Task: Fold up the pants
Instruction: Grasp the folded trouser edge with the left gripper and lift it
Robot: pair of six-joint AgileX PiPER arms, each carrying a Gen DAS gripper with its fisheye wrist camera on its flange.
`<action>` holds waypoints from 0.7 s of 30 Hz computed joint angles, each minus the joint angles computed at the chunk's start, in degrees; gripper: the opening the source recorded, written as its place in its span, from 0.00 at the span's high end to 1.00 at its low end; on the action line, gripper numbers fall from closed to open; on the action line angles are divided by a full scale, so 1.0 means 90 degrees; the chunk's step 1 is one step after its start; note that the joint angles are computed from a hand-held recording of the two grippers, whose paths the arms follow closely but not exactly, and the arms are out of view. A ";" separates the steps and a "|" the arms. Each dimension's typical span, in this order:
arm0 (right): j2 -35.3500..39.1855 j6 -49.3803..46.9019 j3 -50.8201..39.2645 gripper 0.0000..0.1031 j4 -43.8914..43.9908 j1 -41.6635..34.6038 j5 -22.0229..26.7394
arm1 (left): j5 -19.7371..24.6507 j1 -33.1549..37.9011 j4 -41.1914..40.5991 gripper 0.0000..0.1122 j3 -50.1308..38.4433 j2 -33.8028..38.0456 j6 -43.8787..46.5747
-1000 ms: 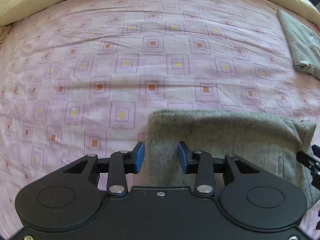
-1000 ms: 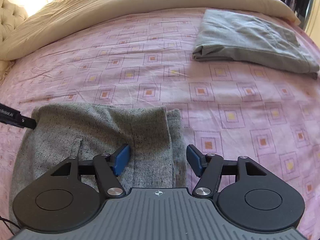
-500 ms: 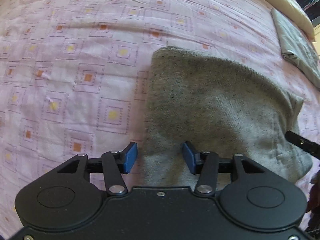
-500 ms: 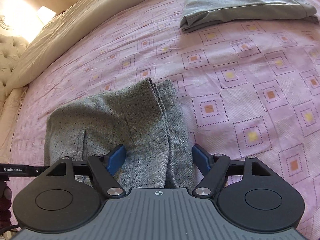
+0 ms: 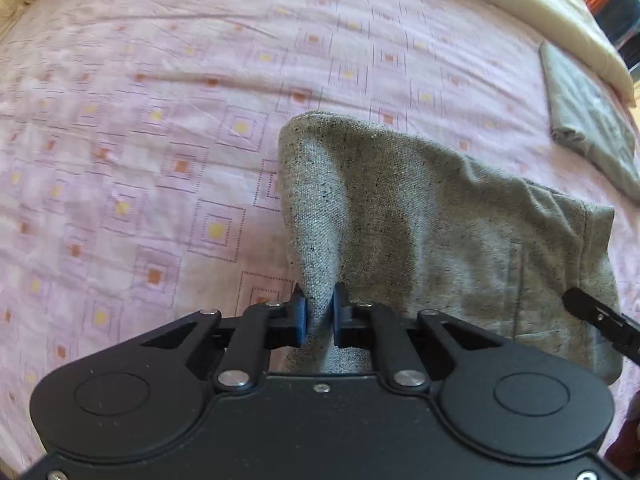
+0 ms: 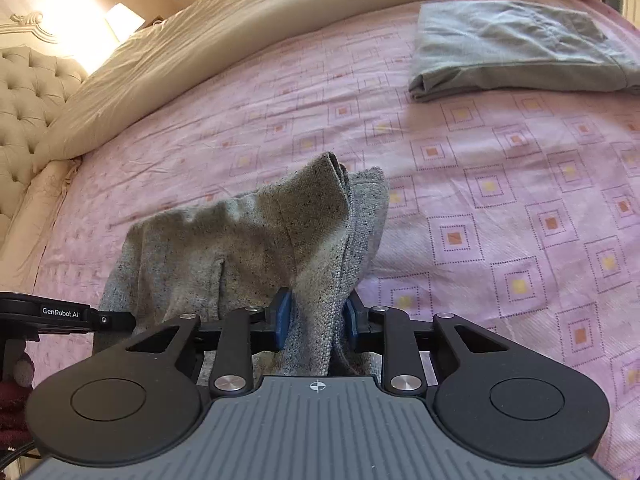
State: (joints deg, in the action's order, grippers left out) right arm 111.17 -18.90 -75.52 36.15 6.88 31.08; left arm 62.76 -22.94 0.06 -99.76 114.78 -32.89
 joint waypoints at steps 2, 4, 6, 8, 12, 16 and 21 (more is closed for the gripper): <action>-0.0330 0.0064 0.0189 0.74 -0.0060 0.0132 -0.0001 | 0.0088 -0.0139 0.0313 0.87 0.0144 -0.0341 -0.0197; -0.0691 0.0309 0.0414 0.74 -0.0187 0.0313 -0.0020 | 0.0145 -0.0213 0.0541 0.87 0.0389 -0.0732 -0.0272; -0.1001 0.0573 0.0651 0.74 -0.0291 0.0566 -0.0139 | 0.0120 -0.0130 0.0575 0.86 0.0738 -0.1150 -0.0144; -0.1312 0.0926 0.0932 0.74 -0.0382 0.0891 -0.0296 | 0.0096 0.0073 0.0535 0.86 0.1206 -0.1654 0.0120; -0.1628 0.2393 0.1306 0.74 -0.1097 0.1979 -0.0719 | -0.0020 0.0894 0.0232 0.86 0.2327 -0.2743 0.1016; -0.1274 0.4451 0.0920 0.75 -0.2296 0.3266 -0.0786 | 0.0073 0.2196 -0.0078 0.86 0.3314 -0.3744 0.2415; -0.0295 0.5878 -0.0544 0.75 -0.3431 0.4320 -0.0398 | 0.0158 0.4159 -0.0663 0.86 0.3658 -0.4069 0.4203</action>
State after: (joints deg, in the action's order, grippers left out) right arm 108.51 34.00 -80.41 5.27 45.76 27.50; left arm 64.18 14.49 -5.91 -66.84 78.16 4.94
